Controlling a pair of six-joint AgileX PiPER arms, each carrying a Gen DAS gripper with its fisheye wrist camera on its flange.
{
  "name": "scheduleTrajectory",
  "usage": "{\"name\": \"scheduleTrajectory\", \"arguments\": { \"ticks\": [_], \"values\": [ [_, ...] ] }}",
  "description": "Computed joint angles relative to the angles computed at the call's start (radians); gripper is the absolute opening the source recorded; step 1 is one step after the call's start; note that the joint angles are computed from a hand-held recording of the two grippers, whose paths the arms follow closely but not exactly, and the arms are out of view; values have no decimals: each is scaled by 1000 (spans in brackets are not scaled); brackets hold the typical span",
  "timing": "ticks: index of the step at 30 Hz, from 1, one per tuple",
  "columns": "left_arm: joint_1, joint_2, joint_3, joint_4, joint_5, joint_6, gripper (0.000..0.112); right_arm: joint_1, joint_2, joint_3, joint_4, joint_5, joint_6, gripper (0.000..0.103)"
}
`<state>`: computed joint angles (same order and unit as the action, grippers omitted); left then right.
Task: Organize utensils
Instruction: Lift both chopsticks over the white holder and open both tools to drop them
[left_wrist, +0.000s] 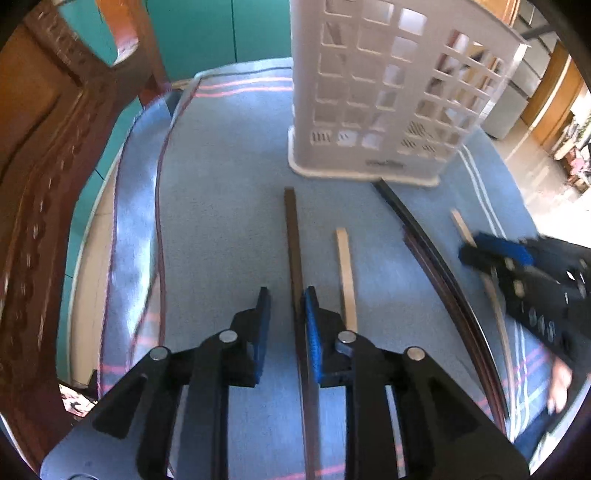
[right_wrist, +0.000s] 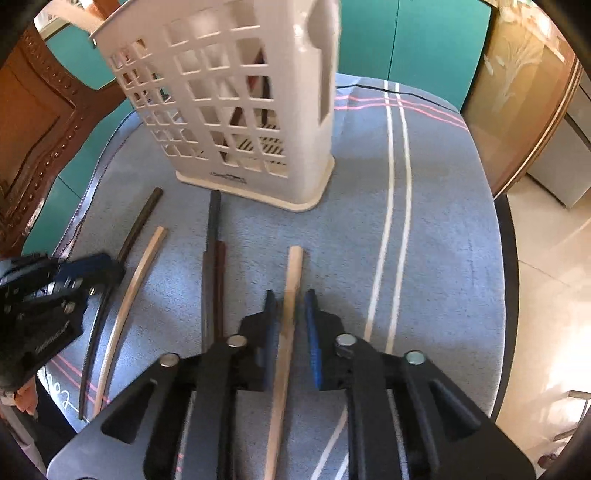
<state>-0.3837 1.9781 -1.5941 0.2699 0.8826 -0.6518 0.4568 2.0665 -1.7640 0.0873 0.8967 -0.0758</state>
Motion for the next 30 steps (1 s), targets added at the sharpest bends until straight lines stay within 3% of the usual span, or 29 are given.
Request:
{"name": "scheduleTrajectory", "arguments": {
  "ticks": [6,11,14,17,22,30],
  "values": [
    [15,94,-144,40,61,-10,21,69,20,4,-102,-54,84,34],
    [15,120,-190,44,87,-10,21,65,7,34,-93,-92,76,33],
    [13,121,-192,36,72,-2,9,56,2,39,-67,-92,66,8],
    [-9,112,-181,74,75,-37,7,8,-1,4,15,-46,-5,7],
    [-73,-8,-55,152,17,-126,7,-55,-67,19,168,-34,-157,7],
    [-193,-340,118,338,-55,-281,7,-231,-322,96,640,33,-563,7]
  ]
}}
